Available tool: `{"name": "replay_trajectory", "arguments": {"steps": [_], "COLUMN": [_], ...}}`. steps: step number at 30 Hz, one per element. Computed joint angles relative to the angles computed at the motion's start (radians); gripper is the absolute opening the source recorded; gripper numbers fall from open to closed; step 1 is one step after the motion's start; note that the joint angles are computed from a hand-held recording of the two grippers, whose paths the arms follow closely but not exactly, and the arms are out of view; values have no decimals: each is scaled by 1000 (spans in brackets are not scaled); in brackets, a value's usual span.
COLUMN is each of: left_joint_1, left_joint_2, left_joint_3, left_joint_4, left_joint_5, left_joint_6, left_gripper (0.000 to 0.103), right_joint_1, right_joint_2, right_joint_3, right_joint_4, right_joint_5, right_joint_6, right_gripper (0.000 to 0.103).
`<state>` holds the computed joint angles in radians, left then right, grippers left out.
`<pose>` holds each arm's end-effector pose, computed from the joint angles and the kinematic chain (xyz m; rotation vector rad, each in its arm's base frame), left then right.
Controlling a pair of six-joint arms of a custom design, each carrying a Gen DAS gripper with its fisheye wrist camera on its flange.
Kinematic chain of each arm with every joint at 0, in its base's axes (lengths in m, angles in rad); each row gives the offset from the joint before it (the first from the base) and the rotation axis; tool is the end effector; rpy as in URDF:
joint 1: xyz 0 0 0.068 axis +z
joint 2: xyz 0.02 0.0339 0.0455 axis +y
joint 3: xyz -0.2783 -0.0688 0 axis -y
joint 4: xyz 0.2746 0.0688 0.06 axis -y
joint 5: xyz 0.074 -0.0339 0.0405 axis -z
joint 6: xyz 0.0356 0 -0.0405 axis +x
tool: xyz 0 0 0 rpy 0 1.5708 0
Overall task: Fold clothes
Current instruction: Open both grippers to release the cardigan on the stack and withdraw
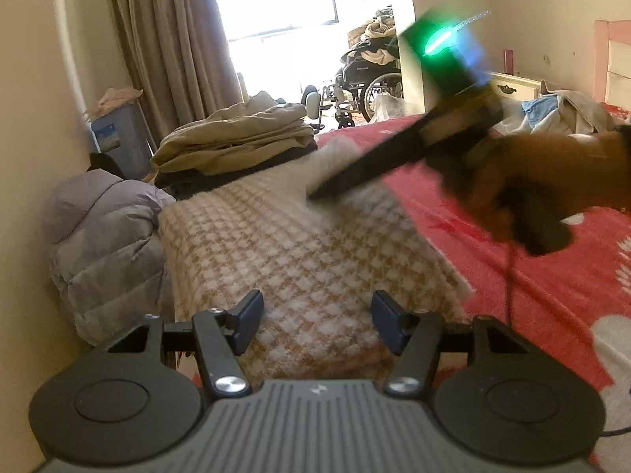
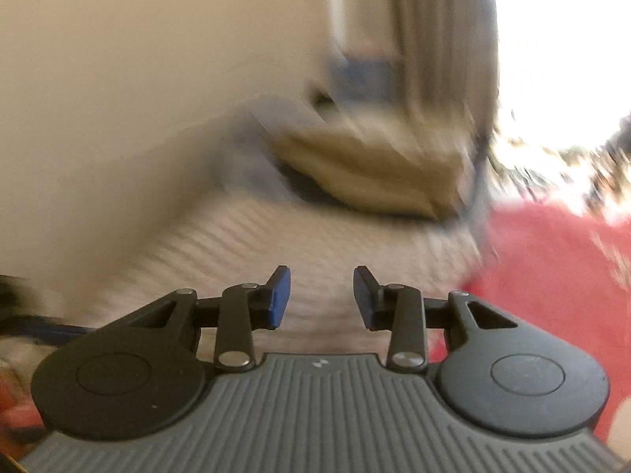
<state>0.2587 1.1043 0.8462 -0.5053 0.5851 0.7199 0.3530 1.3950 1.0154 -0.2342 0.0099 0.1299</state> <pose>0.2472 0.0451 0.2783 0.7680 2.0494 -0.1413 0.3175 0.1166 0.2784 -0.2389 2.1837 0.2619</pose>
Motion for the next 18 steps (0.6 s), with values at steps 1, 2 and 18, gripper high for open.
{"name": "replay_trajectory", "arguments": {"steps": [1, 2, 18], "left_joint_1": [-8, -16, 370], "left_joint_2": [0, 0, -413], "left_joint_3": [8, 15, 287], "left_joint_4": [-7, -13, -855], "left_joint_5": [-11, -22, 252], "left_joint_6": [-9, -19, 36], "left_gripper": [62, 62, 91], "right_joint_1": [-24, -37, 44], "right_joint_2": [20, 16, -353], "right_joint_3": [26, 48, 455], "right_joint_4": [-42, -81, -1138], "right_joint_5": [-37, -53, 39], "right_joint_6": [25, 47, -73], "right_gripper": [33, 33, 54]}}
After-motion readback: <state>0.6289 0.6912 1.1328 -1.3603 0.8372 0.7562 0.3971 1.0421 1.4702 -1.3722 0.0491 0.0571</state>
